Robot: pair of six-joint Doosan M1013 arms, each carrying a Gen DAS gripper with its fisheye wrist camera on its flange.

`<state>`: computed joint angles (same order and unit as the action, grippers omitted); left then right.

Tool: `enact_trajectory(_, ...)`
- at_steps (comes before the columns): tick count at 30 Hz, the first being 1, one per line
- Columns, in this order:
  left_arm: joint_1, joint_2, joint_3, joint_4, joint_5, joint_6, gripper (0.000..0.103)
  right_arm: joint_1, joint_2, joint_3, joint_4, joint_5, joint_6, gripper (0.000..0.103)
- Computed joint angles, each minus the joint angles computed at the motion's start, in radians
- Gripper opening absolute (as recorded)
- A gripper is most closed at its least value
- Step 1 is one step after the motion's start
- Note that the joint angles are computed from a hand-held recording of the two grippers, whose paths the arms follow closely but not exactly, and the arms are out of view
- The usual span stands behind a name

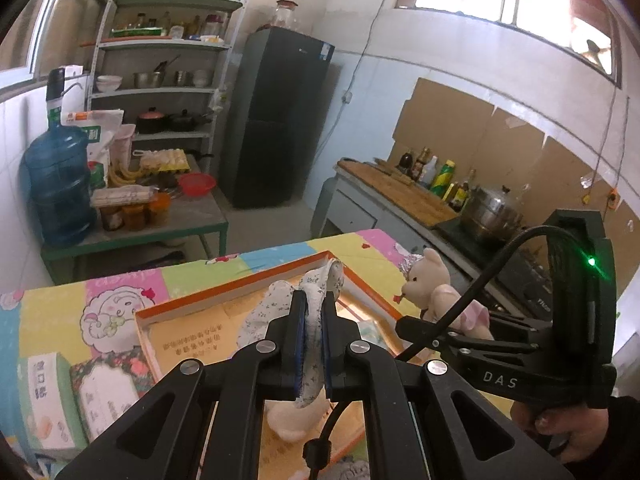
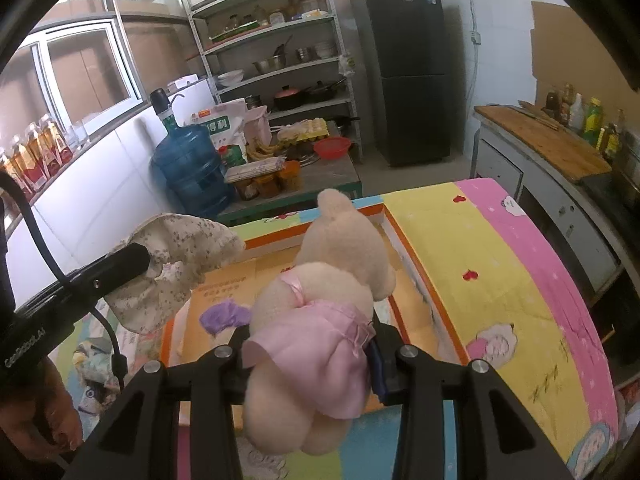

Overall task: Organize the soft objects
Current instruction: 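Carry scrunchie and teddy bear toward the orange box with both tools, then lower scrunchie and teddy into the box and open both tools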

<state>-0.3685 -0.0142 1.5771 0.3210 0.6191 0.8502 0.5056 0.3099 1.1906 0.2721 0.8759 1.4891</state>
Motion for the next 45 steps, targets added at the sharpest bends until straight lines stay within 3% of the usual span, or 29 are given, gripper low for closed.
enact_trajectory(18, 0.038, 0.134, -0.105, -0.032, 0.052, -0.012, 0.006, -0.036, 0.148, -0.156, 0.098, 0.082, -0.107, 0.041)
enact_trajectory(28, 0.069, 0.195, -0.136, -0.153, 0.093, 0.042, 0.006, -0.043, 0.232, -0.247, 0.129, 0.188, -0.137, 0.042)
enact_trajectory(43, 0.091, 0.229, -0.132, -0.288, 0.124, 0.131, 0.007, -0.042, 0.273, -0.281, 0.11, 0.239, -0.117, 0.046)
enact_trajectory(45, 0.093, 0.226, -0.124, -0.293, 0.115, 0.127, 0.015, -0.041, 0.275, -0.28, 0.117, 0.239, -0.108, 0.054)
